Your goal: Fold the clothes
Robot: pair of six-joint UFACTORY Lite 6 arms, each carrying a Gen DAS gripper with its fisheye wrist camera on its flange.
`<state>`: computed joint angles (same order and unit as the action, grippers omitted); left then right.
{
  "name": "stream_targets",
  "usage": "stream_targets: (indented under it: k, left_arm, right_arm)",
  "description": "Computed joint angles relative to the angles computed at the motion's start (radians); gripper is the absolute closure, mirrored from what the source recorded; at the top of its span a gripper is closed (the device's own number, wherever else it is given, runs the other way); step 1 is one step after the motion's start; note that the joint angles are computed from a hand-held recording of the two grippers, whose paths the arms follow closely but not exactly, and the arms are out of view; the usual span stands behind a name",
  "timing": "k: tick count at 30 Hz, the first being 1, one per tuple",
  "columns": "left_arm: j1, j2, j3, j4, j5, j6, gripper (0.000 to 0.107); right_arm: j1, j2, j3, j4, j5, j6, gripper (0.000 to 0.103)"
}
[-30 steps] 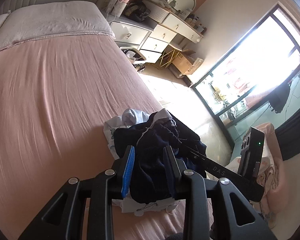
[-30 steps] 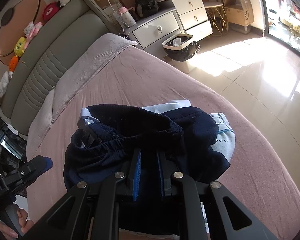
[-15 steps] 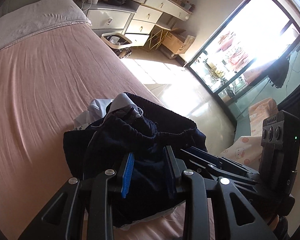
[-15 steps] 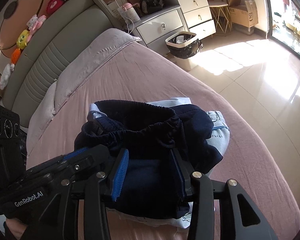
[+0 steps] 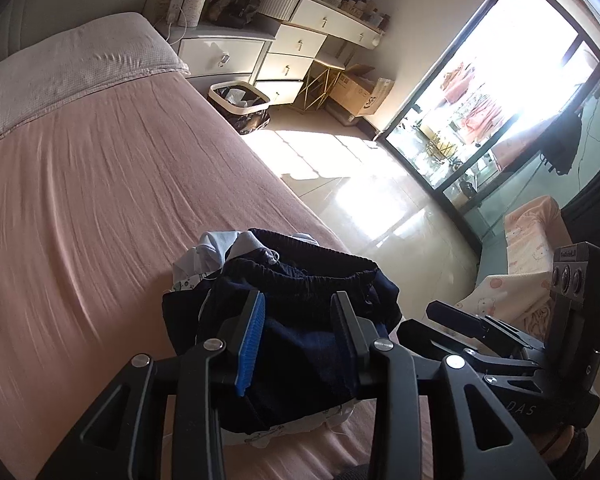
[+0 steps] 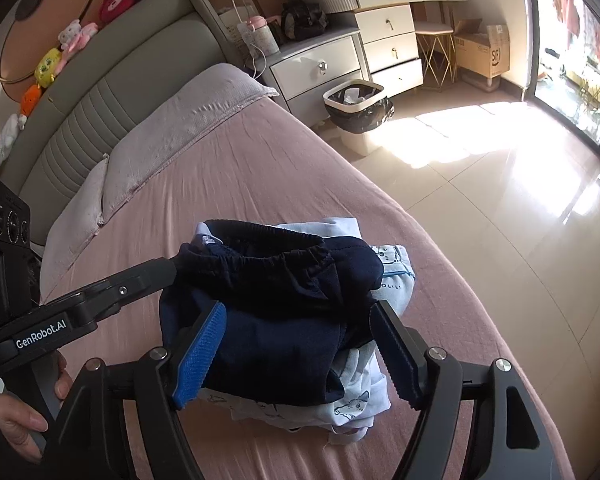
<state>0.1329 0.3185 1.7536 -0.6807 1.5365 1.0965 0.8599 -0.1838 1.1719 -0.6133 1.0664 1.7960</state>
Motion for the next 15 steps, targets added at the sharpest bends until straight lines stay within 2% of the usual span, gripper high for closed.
stream_targets:
  k: [1, 2, 10, 15]
  left_arm:
    - [0.009, -0.018, -0.004, 0.000, 0.003, 0.018, 0.029]
    - [0.022, -0.034, -0.003, -0.010, 0.016, 0.034, 0.021]
    - [0.137, -0.069, 0.091, -0.029, 0.132, 0.053, 0.019]
    - [0.243, -0.019, 0.210, -0.018, 0.249, 0.052, 0.019]
  right_arm:
    - [0.022, 0.012, 0.032, -0.002, 0.038, 0.006, 0.028]
    - [0.045, 0.022, 0.056, -0.008, 0.065, 0.018, 0.028]
    - [0.212, 0.161, 0.299, -0.048, 0.287, 0.090, 0.028]
    - [0.291, 0.298, 0.525, -0.050, 0.441, 0.098, 0.027]
